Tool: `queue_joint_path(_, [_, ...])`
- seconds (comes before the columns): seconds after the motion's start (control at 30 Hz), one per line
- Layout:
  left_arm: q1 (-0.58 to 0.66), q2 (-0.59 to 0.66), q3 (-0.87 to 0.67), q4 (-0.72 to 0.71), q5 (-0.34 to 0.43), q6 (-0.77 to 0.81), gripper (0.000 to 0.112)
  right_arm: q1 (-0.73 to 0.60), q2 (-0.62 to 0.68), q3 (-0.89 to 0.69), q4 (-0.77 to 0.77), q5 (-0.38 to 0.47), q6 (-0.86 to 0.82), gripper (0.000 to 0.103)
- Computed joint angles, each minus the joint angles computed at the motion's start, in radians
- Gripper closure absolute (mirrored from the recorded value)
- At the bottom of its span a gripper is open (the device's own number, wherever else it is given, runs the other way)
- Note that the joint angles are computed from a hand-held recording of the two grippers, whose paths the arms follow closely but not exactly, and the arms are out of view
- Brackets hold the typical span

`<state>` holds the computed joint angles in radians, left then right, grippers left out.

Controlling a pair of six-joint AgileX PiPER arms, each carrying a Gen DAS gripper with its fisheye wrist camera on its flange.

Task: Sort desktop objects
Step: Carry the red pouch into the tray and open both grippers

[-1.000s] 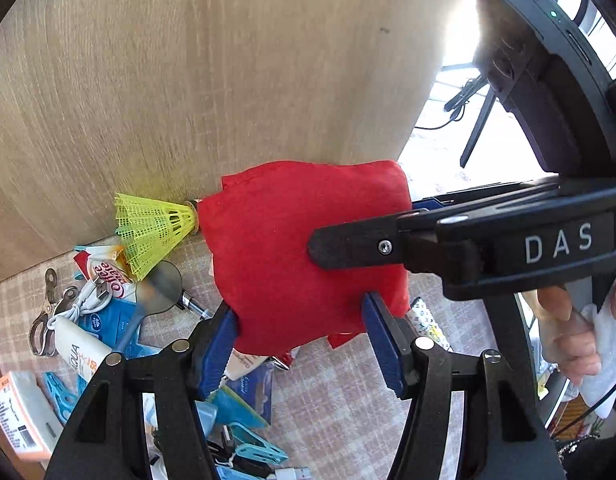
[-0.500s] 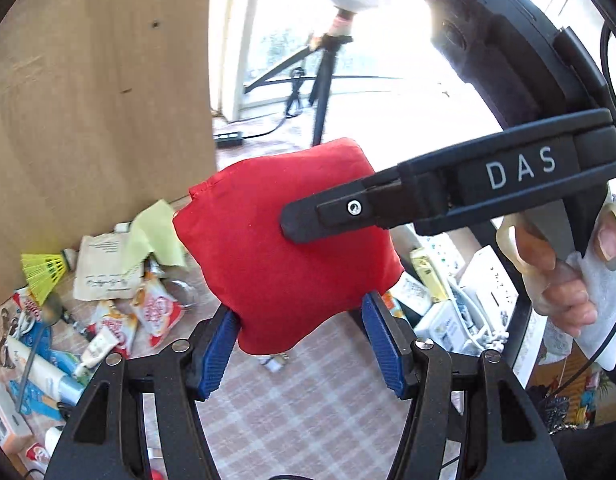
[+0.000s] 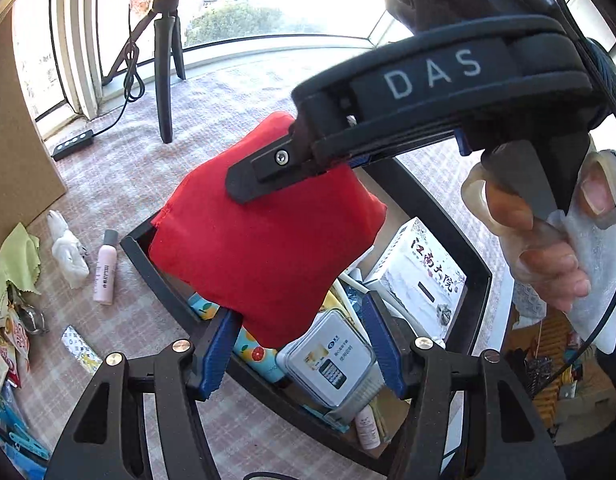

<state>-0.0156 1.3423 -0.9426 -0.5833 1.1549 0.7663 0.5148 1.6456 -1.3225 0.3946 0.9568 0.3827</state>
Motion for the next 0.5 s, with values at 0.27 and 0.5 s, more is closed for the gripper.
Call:
queue_joint_path(0.27, [-0.04,-0.009,0.039,0.053,-0.039,-0.072,0.054,-0.035,-0.026,0.067,-0.001,-0.001,-0.01,0.053])
queue_joint_path(0.5, [0.097,-0.031,0.039,0.054,0.01,-0.002,0.054,0.016,-0.037,0.062,-0.145,-0.025,0.092,0.05])
